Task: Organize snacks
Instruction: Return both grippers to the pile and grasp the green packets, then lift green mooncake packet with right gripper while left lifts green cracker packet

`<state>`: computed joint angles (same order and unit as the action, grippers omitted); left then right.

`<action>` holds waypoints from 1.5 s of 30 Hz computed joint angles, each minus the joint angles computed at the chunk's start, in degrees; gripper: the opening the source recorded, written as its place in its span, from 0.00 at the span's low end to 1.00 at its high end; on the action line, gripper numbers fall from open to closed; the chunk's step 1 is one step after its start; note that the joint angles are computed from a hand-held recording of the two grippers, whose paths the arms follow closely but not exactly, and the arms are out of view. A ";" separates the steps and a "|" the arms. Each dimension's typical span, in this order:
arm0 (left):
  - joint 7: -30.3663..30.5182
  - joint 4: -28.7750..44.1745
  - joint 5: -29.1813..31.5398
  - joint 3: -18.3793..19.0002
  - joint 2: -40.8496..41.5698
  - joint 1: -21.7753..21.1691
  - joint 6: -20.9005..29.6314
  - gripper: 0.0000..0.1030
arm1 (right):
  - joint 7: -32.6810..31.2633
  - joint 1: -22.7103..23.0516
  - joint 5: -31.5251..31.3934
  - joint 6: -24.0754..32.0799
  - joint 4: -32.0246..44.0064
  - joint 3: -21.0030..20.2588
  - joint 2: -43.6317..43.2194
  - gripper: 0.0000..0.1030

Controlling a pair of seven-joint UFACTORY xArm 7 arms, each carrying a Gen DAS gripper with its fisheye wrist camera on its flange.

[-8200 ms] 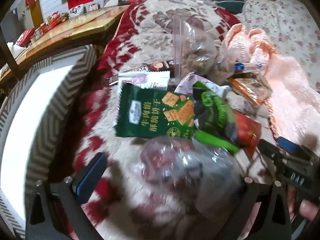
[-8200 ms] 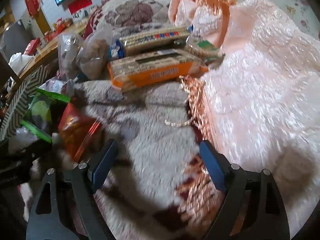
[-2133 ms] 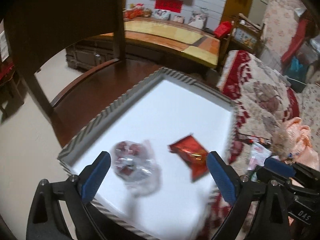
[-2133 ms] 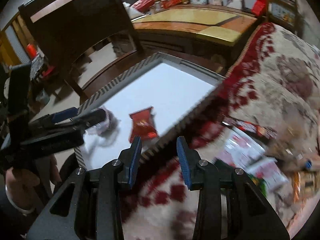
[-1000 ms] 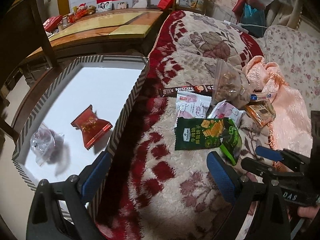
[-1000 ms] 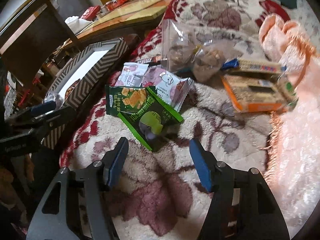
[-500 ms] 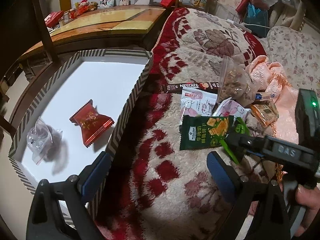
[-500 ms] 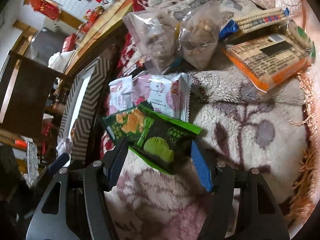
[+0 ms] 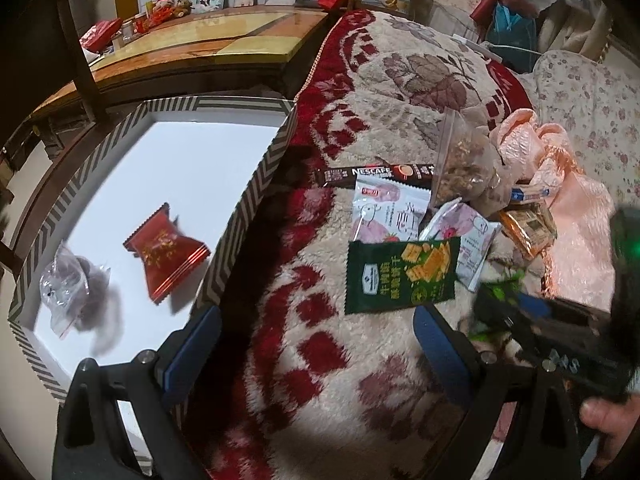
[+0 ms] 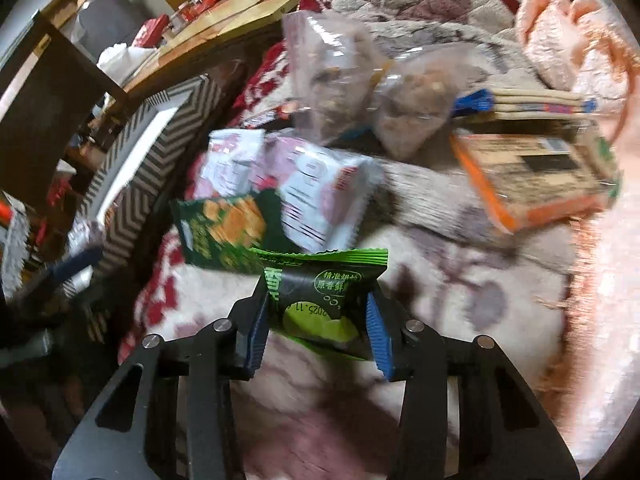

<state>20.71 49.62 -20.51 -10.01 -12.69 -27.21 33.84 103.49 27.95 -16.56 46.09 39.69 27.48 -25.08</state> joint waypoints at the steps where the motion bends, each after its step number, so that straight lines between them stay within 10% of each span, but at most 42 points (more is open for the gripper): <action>1: -0.22 0.44 -0.23 -0.08 0.47 -0.12 0.18 0.95 | -0.56 0.90 1.00 1.46 -0.40 -0.13 -1.03 0.41; 30: -8.14 9.24 4.56 -5.10 13.75 -2.73 2.21 0.95 | 0.13 2.33 7.83 1.46 -7.06 1.24 -8.92 0.49; 45: 1.73 5.44 -4.93 -2.75 7.92 -0.66 4.87 0.75 | -3.32 2.71 5.23 5.23 -3.12 1.63 -6.52 0.38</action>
<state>22.43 55.06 -25.44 -12.76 -4.76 -27.87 38.72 100.18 30.67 -11.33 51.32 36.57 29.11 -31.60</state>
